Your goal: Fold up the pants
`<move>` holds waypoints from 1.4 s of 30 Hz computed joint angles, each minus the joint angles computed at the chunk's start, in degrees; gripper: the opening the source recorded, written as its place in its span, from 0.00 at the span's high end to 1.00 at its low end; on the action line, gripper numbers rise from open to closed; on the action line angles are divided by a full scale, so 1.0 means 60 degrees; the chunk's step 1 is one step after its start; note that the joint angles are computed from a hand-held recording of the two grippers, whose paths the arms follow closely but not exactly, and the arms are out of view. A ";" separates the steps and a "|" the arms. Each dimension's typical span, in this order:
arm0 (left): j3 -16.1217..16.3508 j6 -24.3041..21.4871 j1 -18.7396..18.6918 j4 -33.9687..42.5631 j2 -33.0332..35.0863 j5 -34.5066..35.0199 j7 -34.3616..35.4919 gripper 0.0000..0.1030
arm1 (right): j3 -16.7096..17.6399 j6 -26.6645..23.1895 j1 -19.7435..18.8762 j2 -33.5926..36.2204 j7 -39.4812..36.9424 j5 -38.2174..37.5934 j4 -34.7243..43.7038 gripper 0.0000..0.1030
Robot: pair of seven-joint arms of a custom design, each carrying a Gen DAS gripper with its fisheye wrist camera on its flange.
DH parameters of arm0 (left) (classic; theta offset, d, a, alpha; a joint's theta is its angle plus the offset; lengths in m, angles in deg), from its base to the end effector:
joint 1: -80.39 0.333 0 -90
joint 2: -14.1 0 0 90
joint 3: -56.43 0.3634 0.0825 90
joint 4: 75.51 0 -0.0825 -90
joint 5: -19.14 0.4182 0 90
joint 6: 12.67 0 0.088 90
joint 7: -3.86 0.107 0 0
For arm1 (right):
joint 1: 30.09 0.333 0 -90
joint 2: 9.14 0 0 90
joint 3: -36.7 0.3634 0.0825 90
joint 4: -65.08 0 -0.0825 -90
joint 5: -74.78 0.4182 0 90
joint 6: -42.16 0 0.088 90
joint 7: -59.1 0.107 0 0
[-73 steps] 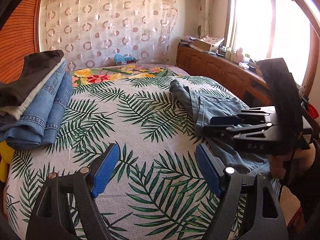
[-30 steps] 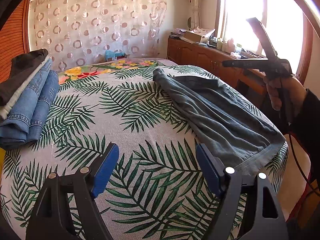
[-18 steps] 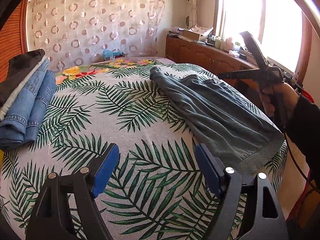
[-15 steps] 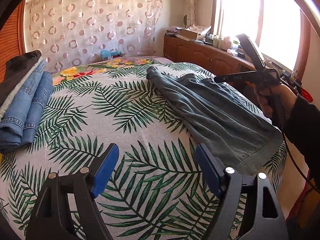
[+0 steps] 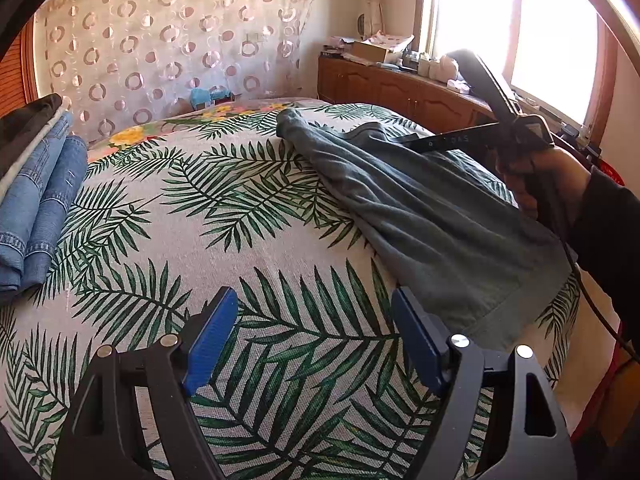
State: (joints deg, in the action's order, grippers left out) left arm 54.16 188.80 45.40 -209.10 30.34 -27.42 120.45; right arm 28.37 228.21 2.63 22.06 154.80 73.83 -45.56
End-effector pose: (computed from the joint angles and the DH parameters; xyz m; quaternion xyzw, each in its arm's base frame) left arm 0.5058 -0.2733 0.3215 -0.5736 0.7151 -0.3283 0.2277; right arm 0.6493 0.3108 0.3112 -0.7698 0.5131 -0.2176 0.3112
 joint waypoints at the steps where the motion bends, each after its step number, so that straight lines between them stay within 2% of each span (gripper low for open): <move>1: -0.0005 -0.0051 0.0022 0.0011 0.0007 0.0025 -0.0009 0.23 | -0.0265 -0.0010 0.0253 0.0042 0.0037 0.0018 0.0025 0.65; 4: -0.0001 -0.0105 0.0036 -0.0017 -0.0010 0.0122 -0.0114 0.23 | -0.0755 0.0023 0.0717 0.0130 0.0096 0.0042 0.0043 0.65; 5: 0.0038 -0.0109 -0.0006 -0.0006 -0.0001 0.0108 -0.0108 0.23 | -0.0687 0.0039 0.0662 0.0083 0.0072 0.0032 -0.0005 0.70; 6: 0.0043 -0.0118 0.0001 -0.0006 0.0005 0.0131 -0.0145 0.23 | -0.0627 0.0018 0.0610 0.0044 0.0099 0.0072 -0.0035 0.85; 7: 0.0053 -0.0134 0.0000 -0.0005 0.0007 0.0144 -0.0179 0.23 | -0.0562 -0.0099 0.0548 -0.0013 0.0113 0.0092 -0.0043 0.92; 8: 0.0076 -0.0150 -0.0023 -0.0007 0.0003 0.0137 -0.0198 0.23 | -0.0228 -0.0116 0.0243 -0.0100 0.0050 0.0027 -0.0088 0.93; 9: 0.0054 -0.0141 0.0008 -0.0023 0.0002 0.0198 -0.0267 0.23 | -0.0228 0.0034 0.0241 -0.0168 0.0006 -0.0028 -0.0194 0.95; 11: 0.0059 -0.0132 0.0017 -0.0027 0.0016 0.0269 -0.0339 0.23 | -0.0780 0.0425 0.0757 -0.0261 -0.0037 -0.0002 -0.0417 0.96; 15: 0.0171 -0.0178 -0.0099 -0.0028 0.0006 0.0242 -0.0310 0.23 | -0.2640 0.1475 0.2569 -0.0229 -0.0228 0.1242 -0.0938 0.97; 17: 0.0219 -0.0188 -0.0155 -0.0020 0.0012 0.0208 -0.0279 0.23 | -0.2752 0.1495 0.2679 -0.0255 -0.0360 0.1669 -0.0993 0.97; 20: 0.0176 -0.0208 -0.0076 -0.0029 0.0009 0.0311 -0.0375 0.23 | -0.3292 0.1010 0.3200 -0.0019 -0.0733 0.2342 -0.0841 0.97; 24: 0.0259 -0.0269 -0.0143 -0.0011 0.0017 0.0321 -0.0405 0.23 | -0.3517 0.0349 0.3425 0.0044 -0.0804 0.2423 -0.0765 0.94; 27: 0.0286 -0.0260 -0.0168 -0.0017 0.0020 0.0360 -0.0441 0.23 | -0.2774 0.0520 0.2736 -0.0447 -0.0749 0.2017 -0.1116 0.80; 31: 0.0400 -0.0307 -0.0284 0.0000 0.0021 0.0288 -0.0382 0.23 | -0.1571 0.1120 0.1711 -0.1314 -0.0951 0.1804 -0.2043 0.67; 34: 0.0440 -0.0293 -0.0339 0.0003 0.0027 0.0237 -0.0334 0.23 | -0.0677 0.1897 0.1079 -0.1995 -0.1256 0.1726 -0.3149 0.64; 40: 0.0518 -0.0338 -0.0429 0.0027 0.0026 0.0114 -0.0236 0.23 | -0.0007 0.3444 0.1064 -0.2768 -0.2003 0.2667 -0.5032 0.64; 42: 0.0549 -0.0341 -0.0473 0.0035 0.0032 0.0071 -0.0184 0.23 | 0.0426 0.3788 0.0683 -0.2881 -0.1684 0.2597 -0.5462 0.64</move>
